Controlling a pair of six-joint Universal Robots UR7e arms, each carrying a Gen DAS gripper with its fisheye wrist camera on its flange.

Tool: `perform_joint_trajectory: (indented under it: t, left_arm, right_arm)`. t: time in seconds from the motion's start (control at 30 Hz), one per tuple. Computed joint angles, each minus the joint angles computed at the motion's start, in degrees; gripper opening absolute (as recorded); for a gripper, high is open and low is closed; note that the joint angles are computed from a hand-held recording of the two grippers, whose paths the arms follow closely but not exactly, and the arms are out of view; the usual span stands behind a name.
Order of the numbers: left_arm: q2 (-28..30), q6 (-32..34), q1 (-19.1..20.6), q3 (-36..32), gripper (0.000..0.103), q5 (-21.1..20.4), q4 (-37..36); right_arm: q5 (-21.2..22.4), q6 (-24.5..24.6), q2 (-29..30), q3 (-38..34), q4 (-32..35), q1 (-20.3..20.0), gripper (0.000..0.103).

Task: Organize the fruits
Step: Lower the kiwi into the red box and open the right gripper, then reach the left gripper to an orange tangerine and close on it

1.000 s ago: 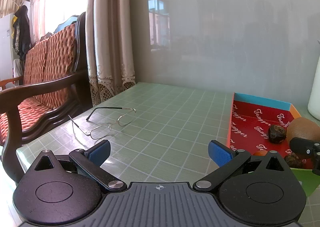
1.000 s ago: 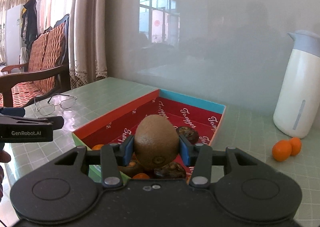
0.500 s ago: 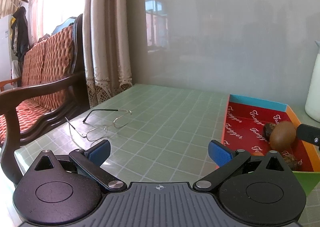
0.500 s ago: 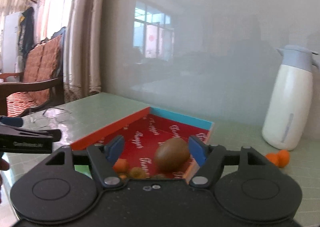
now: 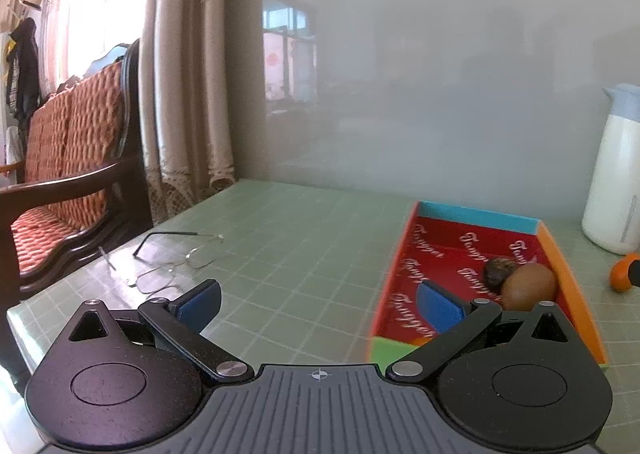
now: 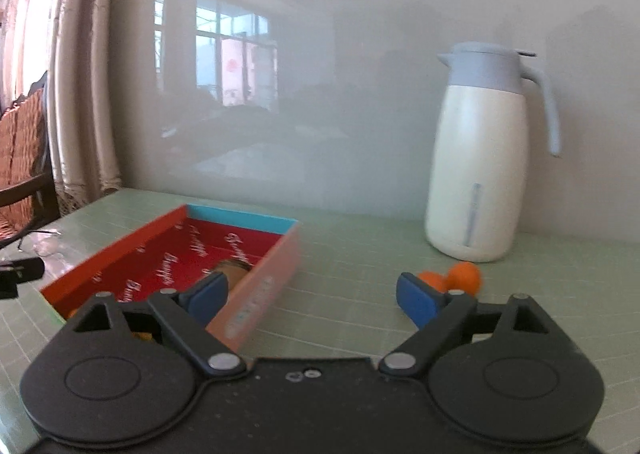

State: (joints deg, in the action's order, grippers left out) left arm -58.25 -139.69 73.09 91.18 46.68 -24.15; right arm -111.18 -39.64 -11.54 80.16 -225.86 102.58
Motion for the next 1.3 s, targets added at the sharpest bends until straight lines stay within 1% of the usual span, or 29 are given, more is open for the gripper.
perform_joint_trajectory:
  t: [0.13,0.53,0.77,1.1,1.3]
  left_arm:
    - [0.8,0.1,-1.0,-0.1,0.103,0.0,0.1]
    - [3.8,0.0,-3.6,-1.0,0.103,0.5,0.7]
    - [5.9,-0.6,-5.0,-2.1,0.103,1.0,1.3]
    - [9.3,-1.3,-7.0,-3.8,0.103,1.8,2.8]
    - [11.7,0.0,-8.5,-4.9,0.103,2.9,3.2]
  right_arm:
    - [-1.2,-1.2,-0.8,1.2,-1.5,-0.6,0.095]
    - [-3.6,-2.3,-4.6,6.0,-5.3,-2.6,0.096]
    - [-4.3,-2.9,-7.3,9.4,-8.3,-4.3,0.097]
    - [-4.6,-2.5,-10.2,13.0,-11.4,-6.4,0.097]
    - [-5.0,-2.4,-11.8,15.4,-13.7,-7.6,0.097]
